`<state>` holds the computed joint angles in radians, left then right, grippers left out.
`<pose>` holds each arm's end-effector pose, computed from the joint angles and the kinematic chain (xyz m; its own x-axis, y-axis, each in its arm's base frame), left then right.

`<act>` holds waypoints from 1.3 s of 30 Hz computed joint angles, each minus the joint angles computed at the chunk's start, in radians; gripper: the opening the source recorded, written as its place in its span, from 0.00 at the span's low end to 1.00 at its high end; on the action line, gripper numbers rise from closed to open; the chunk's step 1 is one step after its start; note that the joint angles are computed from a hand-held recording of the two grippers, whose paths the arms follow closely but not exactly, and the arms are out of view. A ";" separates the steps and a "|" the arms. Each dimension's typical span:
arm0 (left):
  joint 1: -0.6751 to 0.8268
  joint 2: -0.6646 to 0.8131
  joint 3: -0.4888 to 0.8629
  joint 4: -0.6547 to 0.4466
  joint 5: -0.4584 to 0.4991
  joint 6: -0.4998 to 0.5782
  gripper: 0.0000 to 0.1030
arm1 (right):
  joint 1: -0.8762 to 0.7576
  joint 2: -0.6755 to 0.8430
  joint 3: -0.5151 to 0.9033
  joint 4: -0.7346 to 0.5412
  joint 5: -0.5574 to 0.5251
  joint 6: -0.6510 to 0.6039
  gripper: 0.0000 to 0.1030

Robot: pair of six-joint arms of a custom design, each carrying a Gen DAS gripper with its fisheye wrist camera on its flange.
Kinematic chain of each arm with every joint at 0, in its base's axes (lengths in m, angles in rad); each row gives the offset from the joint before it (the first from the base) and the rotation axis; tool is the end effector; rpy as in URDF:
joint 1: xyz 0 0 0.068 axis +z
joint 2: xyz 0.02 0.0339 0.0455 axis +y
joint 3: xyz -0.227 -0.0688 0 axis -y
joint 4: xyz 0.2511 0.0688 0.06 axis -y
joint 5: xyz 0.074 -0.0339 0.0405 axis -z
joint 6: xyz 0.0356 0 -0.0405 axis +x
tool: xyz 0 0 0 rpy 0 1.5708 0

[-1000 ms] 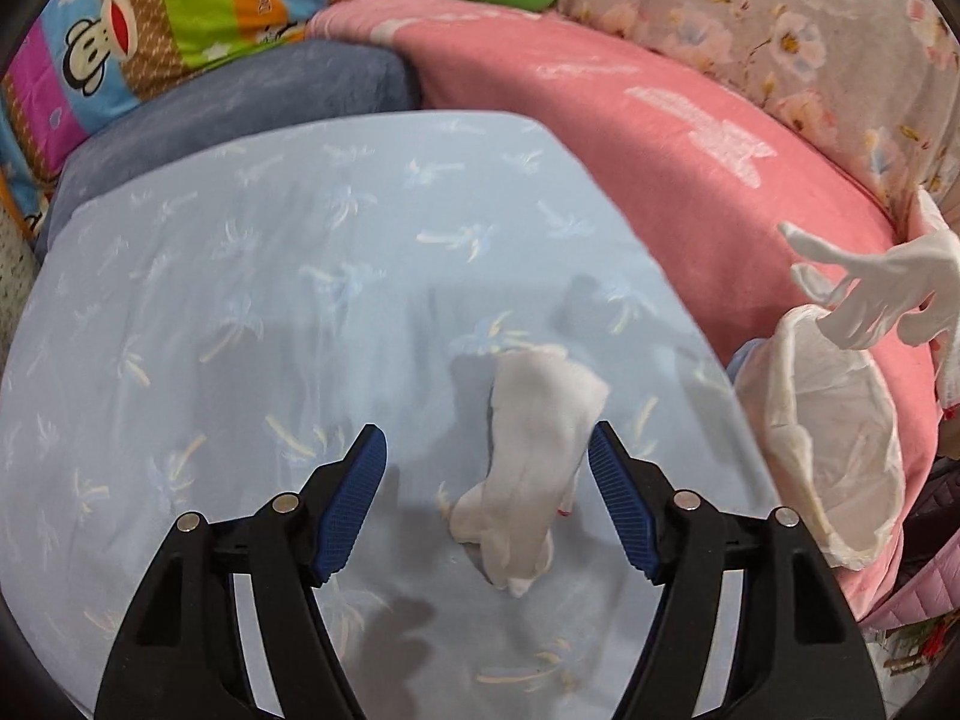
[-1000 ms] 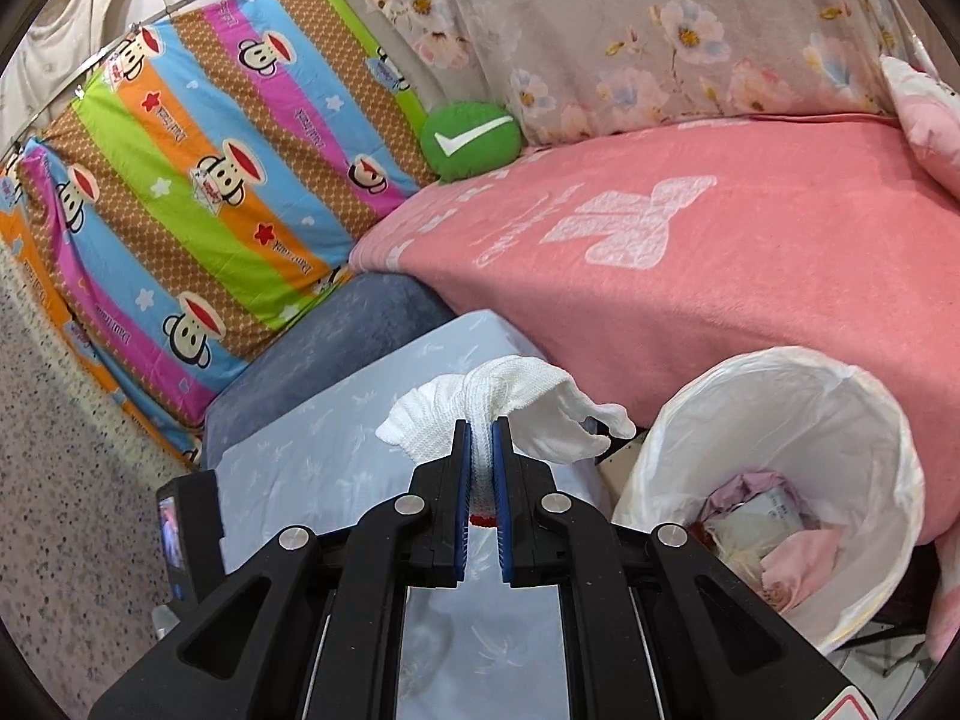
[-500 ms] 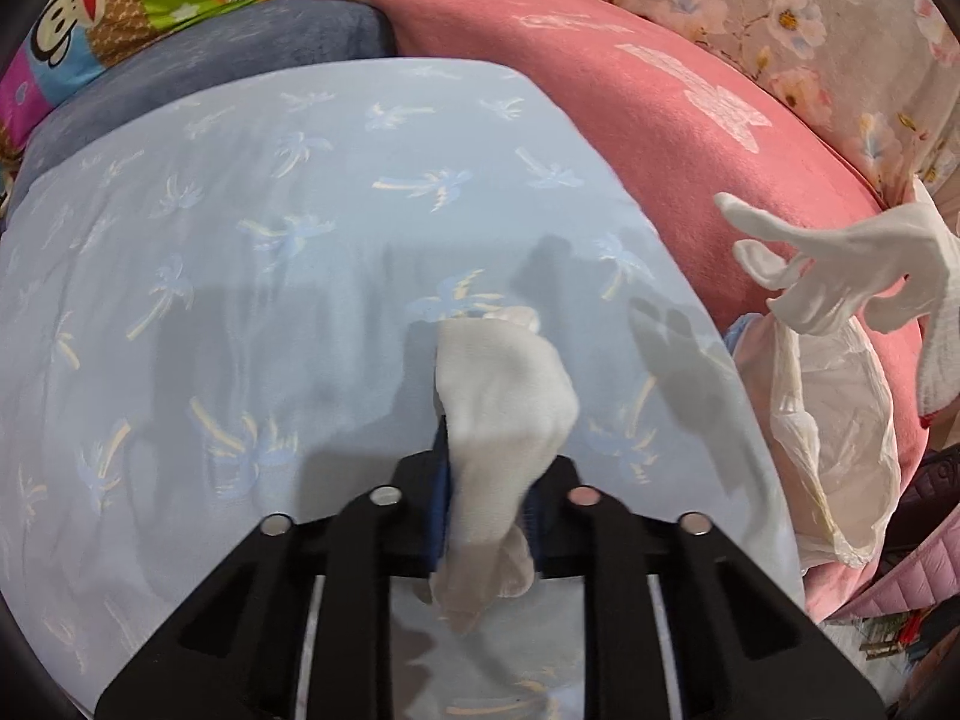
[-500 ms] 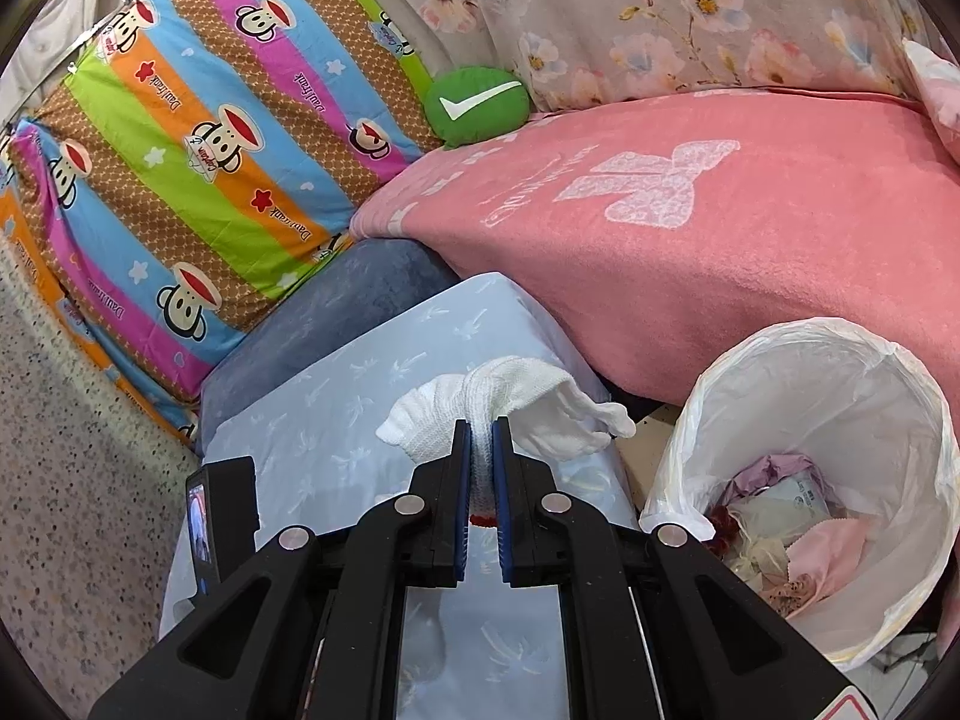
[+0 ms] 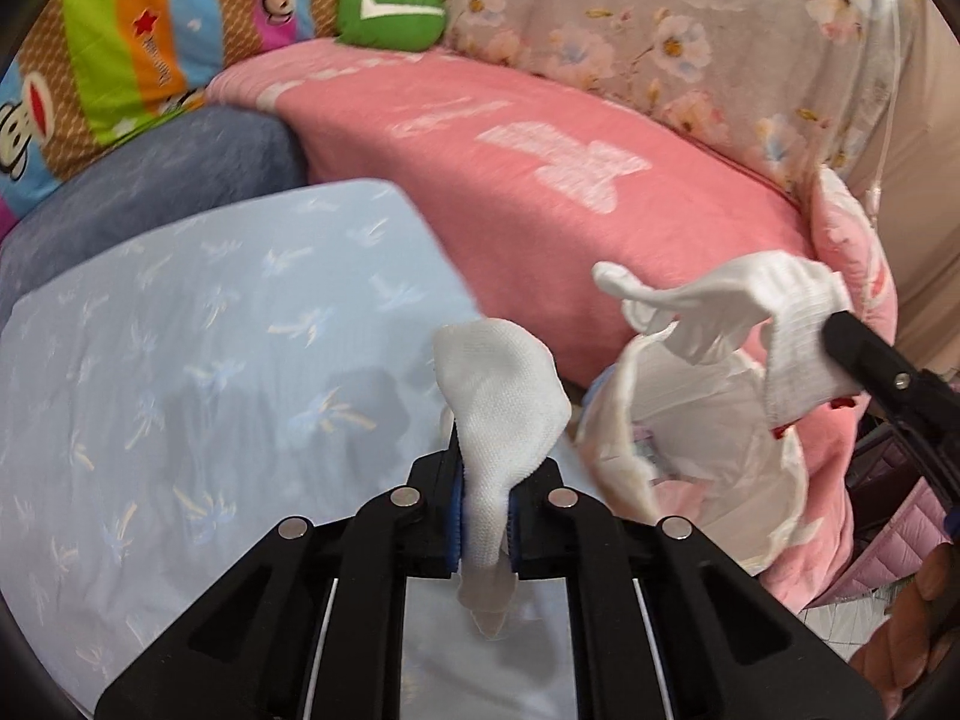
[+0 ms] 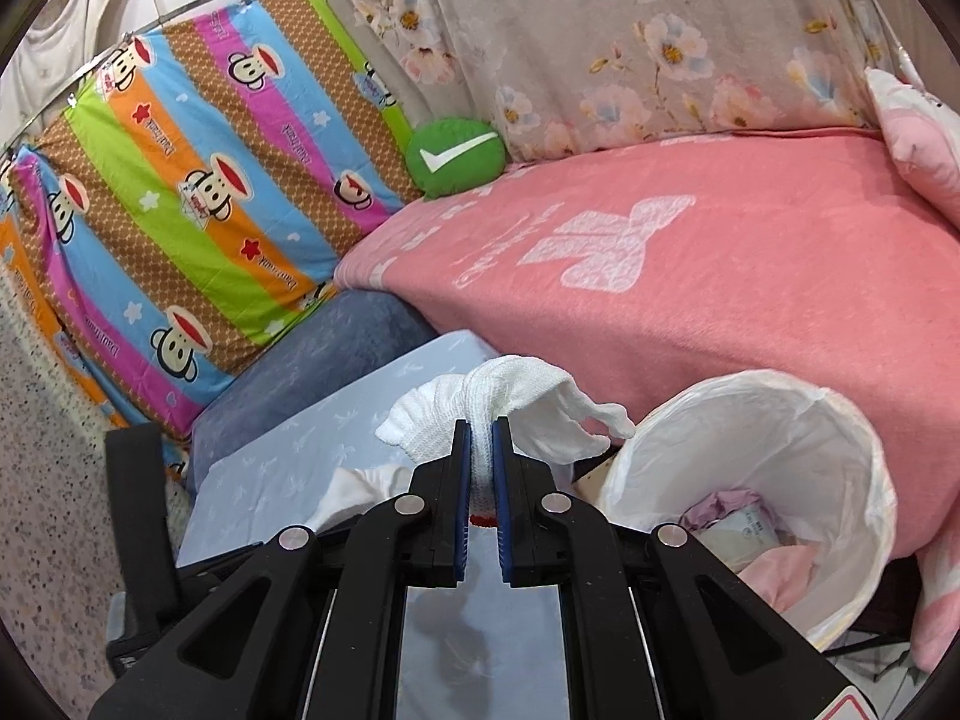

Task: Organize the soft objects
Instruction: 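Carry the glove and cloth over the white wastebasket and open both grippers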

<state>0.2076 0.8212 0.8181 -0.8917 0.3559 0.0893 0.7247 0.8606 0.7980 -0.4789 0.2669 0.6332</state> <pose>0.1824 0.0257 0.2551 -0.7585 -0.0743 -0.6474 0.0881 0.9726 -0.2149 0.1703 0.1383 0.2740 -0.5893 0.2406 -0.7712 -0.1507 0.9051 0.3975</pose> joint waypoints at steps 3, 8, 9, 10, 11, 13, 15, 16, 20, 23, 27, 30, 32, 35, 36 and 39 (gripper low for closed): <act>-0.074 -0.016 0.040 -0.004 -0.011 -0.026 0.10 | -0.043 -0.071 -0.002 -0.045 -0.002 -0.017 0.07; -0.200 -0.032 0.084 0.004 -0.040 -0.070 0.10 | -0.121 -0.174 -0.004 -0.117 -0.015 -0.042 0.07; -0.233 -0.028 0.095 0.008 -0.048 -0.083 0.10 | -0.142 -0.194 -0.005 -0.132 -0.023 -0.048 0.07; -0.250 -0.025 0.102 0.010 -0.049 -0.090 0.10 | -0.160 -0.211 -0.005 -0.144 -0.029 -0.053 0.07; -0.266 -0.024 0.107 0.012 -0.050 -0.094 0.10 | -0.174 -0.224 -0.005 -0.154 -0.034 -0.058 0.07; -0.313 -0.014 0.119 0.022 -0.069 -0.110 0.10 | -0.212 -0.254 -0.006 -0.177 -0.050 -0.069 0.07; -0.359 -0.009 0.127 0.033 -0.088 -0.124 0.10 | -0.255 -0.281 -0.008 -0.194 -0.075 -0.084 0.07; -0.381 -0.007 0.132 0.036 -0.099 -0.132 0.10 | -0.276 -0.294 -0.010 -0.201 -0.086 -0.092 0.07; -0.460 0.012 0.147 0.062 -0.131 -0.158 0.10 | -0.339 -0.318 -0.008 -0.217 -0.122 -0.111 0.07; -0.494 0.018 0.154 0.072 -0.140 -0.164 0.12 | -0.382 -0.333 -0.013 -0.224 -0.149 -0.124 0.07; -0.538 0.031 0.160 0.095 -0.161 -0.177 0.13 | -0.437 -0.341 -0.014 -0.229 -0.186 -0.144 0.07; -0.558 0.043 0.165 0.113 -0.187 -0.189 0.36 | -0.454 -0.332 -0.010 -0.225 -0.194 -0.153 0.08; -0.560 0.036 0.158 0.133 -0.203 -0.202 0.57 | -0.446 -0.321 -0.005 -0.220 -0.184 -0.155 0.13; -0.565 0.023 0.153 0.145 -0.228 -0.208 0.61 | -0.434 -0.314 -0.002 -0.216 -0.170 -0.152 0.13; -0.564 0.024 0.154 0.143 -0.233 -0.207 0.61 | -0.435 -0.311 -0.002 -0.213 -0.171 -0.152 0.13; -0.559 0.020 0.153 0.140 -0.245 -0.205 0.62 | -0.432 -0.308 0.000 -0.210 -0.171 -0.153 0.18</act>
